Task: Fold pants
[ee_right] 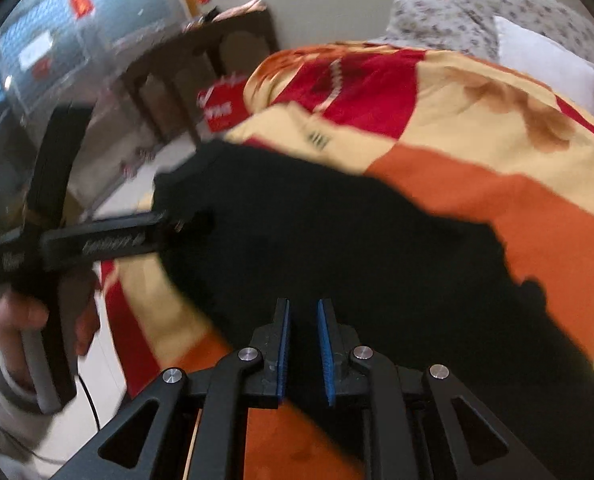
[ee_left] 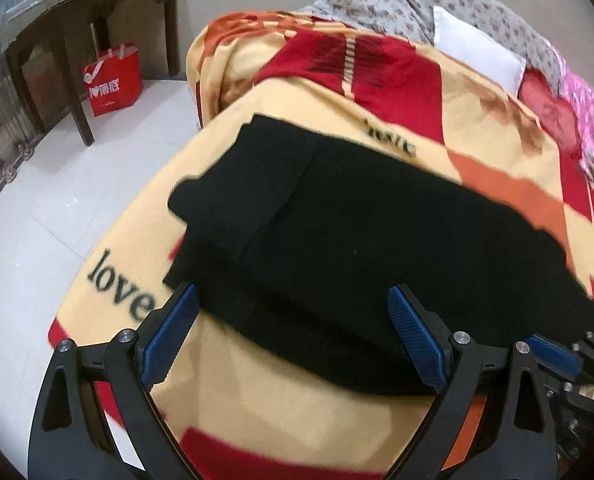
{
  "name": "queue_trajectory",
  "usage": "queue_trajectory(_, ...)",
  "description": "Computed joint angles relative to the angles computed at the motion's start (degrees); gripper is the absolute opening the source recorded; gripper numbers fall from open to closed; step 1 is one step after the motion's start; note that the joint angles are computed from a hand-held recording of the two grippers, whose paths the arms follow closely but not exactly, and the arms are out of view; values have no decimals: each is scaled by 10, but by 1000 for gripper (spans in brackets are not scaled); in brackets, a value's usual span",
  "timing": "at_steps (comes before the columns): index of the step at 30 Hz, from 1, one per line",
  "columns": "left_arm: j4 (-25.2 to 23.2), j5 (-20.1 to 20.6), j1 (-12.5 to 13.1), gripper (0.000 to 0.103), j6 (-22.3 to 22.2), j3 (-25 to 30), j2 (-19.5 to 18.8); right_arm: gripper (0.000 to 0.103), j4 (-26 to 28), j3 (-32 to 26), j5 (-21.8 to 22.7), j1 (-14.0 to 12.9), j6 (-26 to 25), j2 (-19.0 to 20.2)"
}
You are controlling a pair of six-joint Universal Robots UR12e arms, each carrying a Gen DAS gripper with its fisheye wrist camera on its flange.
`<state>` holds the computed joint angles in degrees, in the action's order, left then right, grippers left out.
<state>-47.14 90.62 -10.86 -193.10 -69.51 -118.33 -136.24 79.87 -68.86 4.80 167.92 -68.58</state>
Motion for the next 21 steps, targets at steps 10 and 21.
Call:
queue_trajectory(10,-3,-33,37,95,-77,5,12,32,11,-22,39,8,-61,3)
queue_trajectory(21,-6,-32,40,95,-77,7,13,25,18,-105,21,46,-95,78)
